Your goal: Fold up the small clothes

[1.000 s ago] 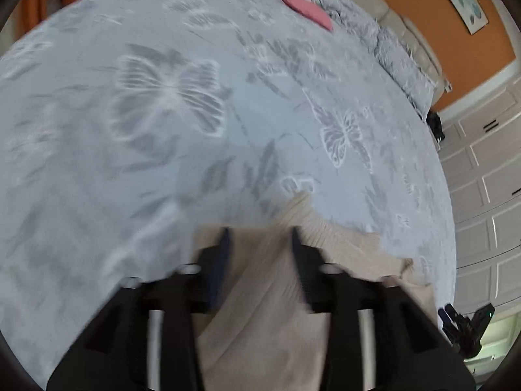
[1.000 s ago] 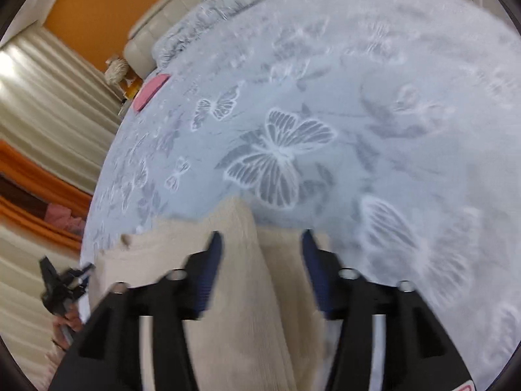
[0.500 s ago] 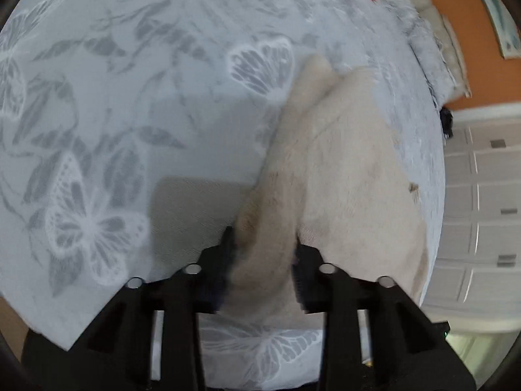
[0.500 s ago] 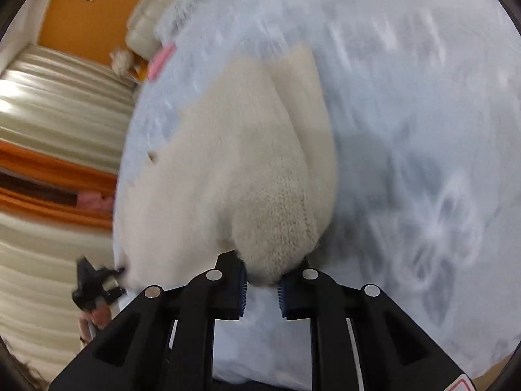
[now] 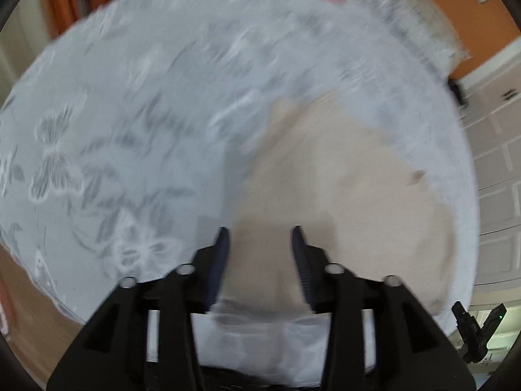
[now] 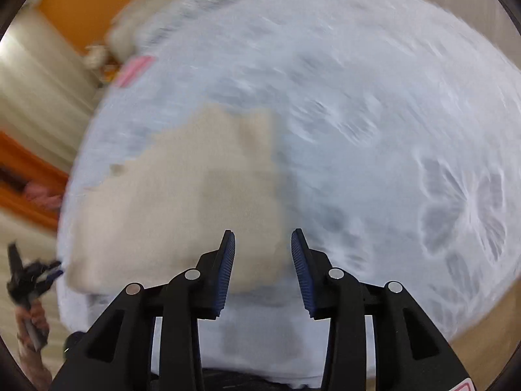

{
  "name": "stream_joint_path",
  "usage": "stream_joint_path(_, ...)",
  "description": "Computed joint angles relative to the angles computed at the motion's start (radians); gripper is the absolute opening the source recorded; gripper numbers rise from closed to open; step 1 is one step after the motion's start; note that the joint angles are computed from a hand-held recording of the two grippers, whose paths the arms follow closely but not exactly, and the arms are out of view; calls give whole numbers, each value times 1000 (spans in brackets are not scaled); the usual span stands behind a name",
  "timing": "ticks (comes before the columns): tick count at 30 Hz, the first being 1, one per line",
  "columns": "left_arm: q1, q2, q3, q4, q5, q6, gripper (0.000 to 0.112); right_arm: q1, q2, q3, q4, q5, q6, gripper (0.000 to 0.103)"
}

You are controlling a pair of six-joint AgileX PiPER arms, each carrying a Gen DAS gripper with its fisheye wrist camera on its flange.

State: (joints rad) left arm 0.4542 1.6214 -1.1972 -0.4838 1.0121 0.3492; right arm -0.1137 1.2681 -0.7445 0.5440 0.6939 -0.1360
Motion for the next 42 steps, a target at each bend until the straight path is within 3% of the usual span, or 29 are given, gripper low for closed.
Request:
stream_joint_path(2,-55,-50,31,-92,8,53,51,89,61,-79,91,46,-75,20)
stream_joint_path(5,-209,-7,66,-134,7,66,54,339,331,-310,172,137,-185,15)
stream_joint_path(8,-391,121,65,-43,-78,-15,52,535,575,-559,6,204,-129,10)
stream_joint_path(9,-416,134,81,-2,-136,-39,50,555,630,-601,-68,192,-101,3)
stream_joint_path(11,-400,138,109,-22,-226,18,42,488,645,-582,-96,165,-87,0)
stream_joint_path(12,-362,154,96,-50,-211,58,38,400,633,-539,-50,161,-137,0)
stream_joint_path(14,-286,182,70,-125,-153,127,29,200,553,-369,12,75,-156,0)
stream_joint_path(17,-248,172,70,-97,-168,86,30,-47,457,-253,55,86,-220,0)
stream_joint_path(18,-232,160,65,-123,-152,82,33,-63,425,-241,77,83,-218,8)
stream_joint_path(20,-216,129,68,-197,-180,95,54,-17,370,-270,74,82,-227,10)
stream_joint_path(23,-301,166,-2,-182,-256,67,66,142,477,-408,149,83,-250,10)
stream_joint_path(26,-406,297,-97,67,-343,-112,63,284,705,-632,63,114,-162,3)
stream_joint_path(28,-410,369,-159,121,-374,-186,64,270,810,-708,7,82,-122,0)
stream_joint_path(31,-364,429,-268,40,-296,-164,61,172,793,-684,85,7,-47,0)
stream_joint_path(33,-357,452,-311,42,-263,-160,61,158,732,-640,162,11,-97,8)
stream_joint_path(35,-384,460,-315,76,-288,-153,69,194,716,-621,203,39,-166,8)
stream_joint_path(37,-433,444,-287,154,-348,-182,76,249,783,-648,101,16,-127,0)
stream_joint_path(40,-483,414,-236,289,-400,-286,76,205,865,-739,139,33,-40,0)
stream_joint_path(42,-463,380,-199,258,-396,-257,76,197,825,-730,135,4,10,6)
